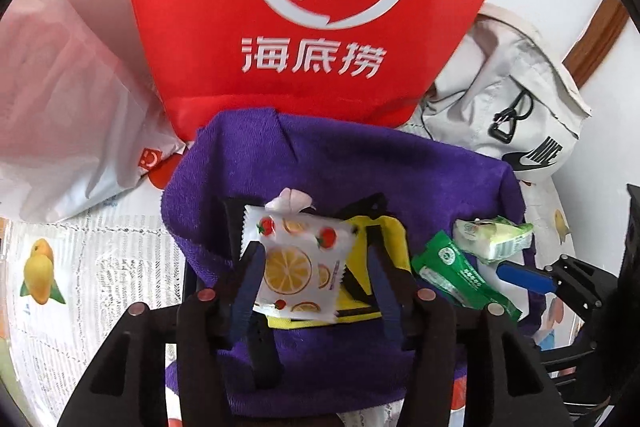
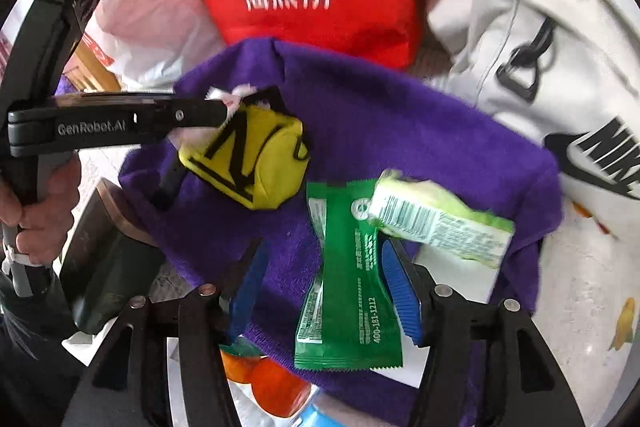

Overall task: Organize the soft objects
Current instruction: 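Open the right tool on the towel while the left tool releases its sachet beside it, then withdraw the right tool while the left tool reaches toward the white gloves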

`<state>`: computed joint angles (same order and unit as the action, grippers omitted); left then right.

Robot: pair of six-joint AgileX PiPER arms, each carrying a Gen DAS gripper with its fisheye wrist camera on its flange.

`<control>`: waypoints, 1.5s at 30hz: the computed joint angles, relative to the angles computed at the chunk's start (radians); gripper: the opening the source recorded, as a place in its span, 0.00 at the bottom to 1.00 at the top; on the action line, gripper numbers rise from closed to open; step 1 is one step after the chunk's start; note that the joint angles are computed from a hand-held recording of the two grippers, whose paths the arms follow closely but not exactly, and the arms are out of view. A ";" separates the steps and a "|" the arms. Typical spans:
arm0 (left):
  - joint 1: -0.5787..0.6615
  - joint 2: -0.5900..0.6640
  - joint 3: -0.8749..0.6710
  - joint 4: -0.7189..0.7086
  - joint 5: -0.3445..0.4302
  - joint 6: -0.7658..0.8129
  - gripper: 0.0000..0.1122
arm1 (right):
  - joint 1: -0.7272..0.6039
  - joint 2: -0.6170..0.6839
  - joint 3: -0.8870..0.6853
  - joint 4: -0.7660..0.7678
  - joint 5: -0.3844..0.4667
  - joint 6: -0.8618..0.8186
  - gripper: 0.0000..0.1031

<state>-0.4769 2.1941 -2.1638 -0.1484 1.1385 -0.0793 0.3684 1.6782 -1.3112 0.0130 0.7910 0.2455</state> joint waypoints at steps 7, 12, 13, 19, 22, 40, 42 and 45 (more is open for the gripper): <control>-0.028 -0.110 0.073 0.077 0.008 -0.037 0.46 | 0.061 -0.110 0.039 -0.080 0.022 0.102 0.57; -0.028 -0.296 0.299 0.078 -0.068 -0.023 0.49 | 0.154 -0.221 0.136 -0.138 0.027 0.218 0.57; -0.031 -0.336 0.352 0.076 -0.085 -0.028 0.49 | 0.177 -0.252 0.162 -0.152 0.029 0.253 0.57; -0.059 -0.545 0.628 0.096 -0.160 -0.048 0.49 | 0.358 -0.412 0.286 -0.287 0.040 0.539 0.57; -0.083 -0.654 0.784 0.120 -0.206 -0.076 0.49 | 0.492 -0.456 0.322 -0.409 0.089 0.732 0.57; -0.172 -0.943 1.336 0.143 -0.508 -0.123 0.29 | 1.079 -0.533 0.531 -0.654 0.282 1.475 0.57; -0.160 -0.933 1.349 0.110 -0.538 -0.086 0.21 | 1.100 -0.531 0.541 -0.657 0.286 1.508 0.57; -0.138 -0.934 1.363 0.050 -0.546 -0.019 0.10 | 1.131 -0.517 0.549 -0.677 0.280 1.564 0.57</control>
<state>-0.6148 1.2602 -0.8010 -0.0982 0.5921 -0.0980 1.4994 1.1613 -0.7617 -0.6641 1.0706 1.8090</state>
